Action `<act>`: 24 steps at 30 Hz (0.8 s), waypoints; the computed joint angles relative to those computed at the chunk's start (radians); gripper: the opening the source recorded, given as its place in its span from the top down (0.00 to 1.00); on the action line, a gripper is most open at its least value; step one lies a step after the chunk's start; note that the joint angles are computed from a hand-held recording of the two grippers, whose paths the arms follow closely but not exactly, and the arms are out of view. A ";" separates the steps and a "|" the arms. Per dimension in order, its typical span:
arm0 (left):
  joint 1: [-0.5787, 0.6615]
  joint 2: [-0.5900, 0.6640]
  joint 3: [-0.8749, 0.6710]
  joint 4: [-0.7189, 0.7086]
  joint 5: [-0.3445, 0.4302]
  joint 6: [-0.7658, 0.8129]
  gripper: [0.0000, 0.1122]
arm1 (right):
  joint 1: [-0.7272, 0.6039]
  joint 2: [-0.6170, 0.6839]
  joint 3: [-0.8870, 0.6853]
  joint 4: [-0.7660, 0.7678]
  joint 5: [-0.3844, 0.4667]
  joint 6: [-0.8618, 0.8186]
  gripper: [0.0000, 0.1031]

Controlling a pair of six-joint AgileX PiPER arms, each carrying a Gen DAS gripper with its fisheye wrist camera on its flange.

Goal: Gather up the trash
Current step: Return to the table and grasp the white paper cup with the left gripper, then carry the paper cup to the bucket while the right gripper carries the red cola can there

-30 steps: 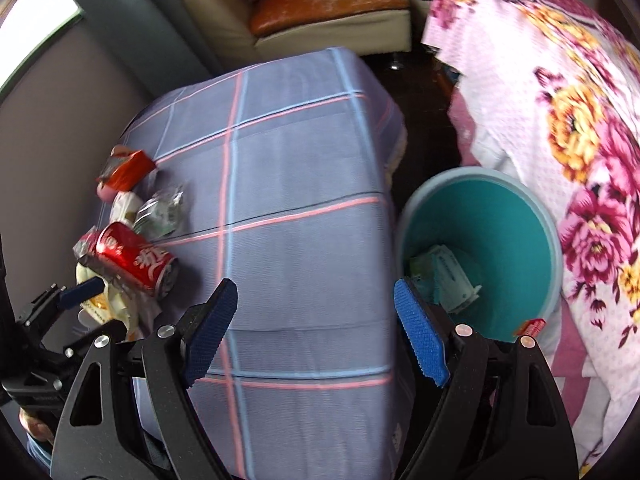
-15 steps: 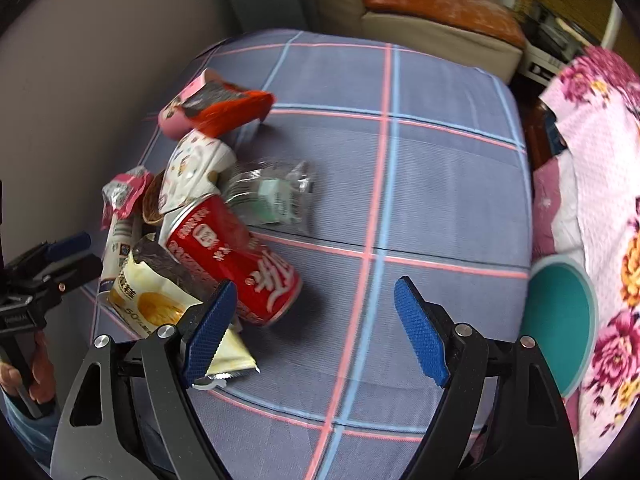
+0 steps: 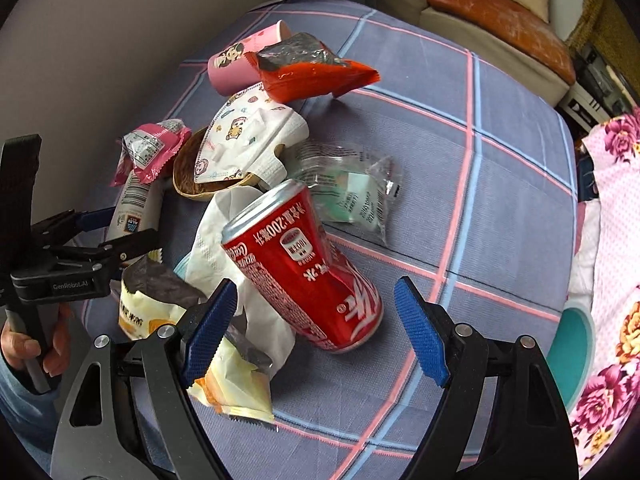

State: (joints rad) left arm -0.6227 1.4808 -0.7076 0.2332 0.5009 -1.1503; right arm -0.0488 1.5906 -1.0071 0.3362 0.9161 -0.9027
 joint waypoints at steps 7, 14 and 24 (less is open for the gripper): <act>-0.033 -0.006 0.027 0.059 -0.014 -0.060 0.20 | 0.018 -0.012 0.041 0.034 -0.057 -0.059 0.47; -0.118 -0.001 0.005 0.173 0.034 -0.204 0.51 | -0.100 -0.034 0.019 0.108 0.038 -0.123 0.57; -0.242 -0.067 -0.055 0.286 0.174 -0.329 0.54 | -0.353 -0.020 -0.051 0.211 0.173 -0.230 0.57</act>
State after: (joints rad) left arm -0.8649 1.4133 -0.7624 0.5195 0.6747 -1.4792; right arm -0.4023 1.5703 -1.0577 0.5477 1.0895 -1.1329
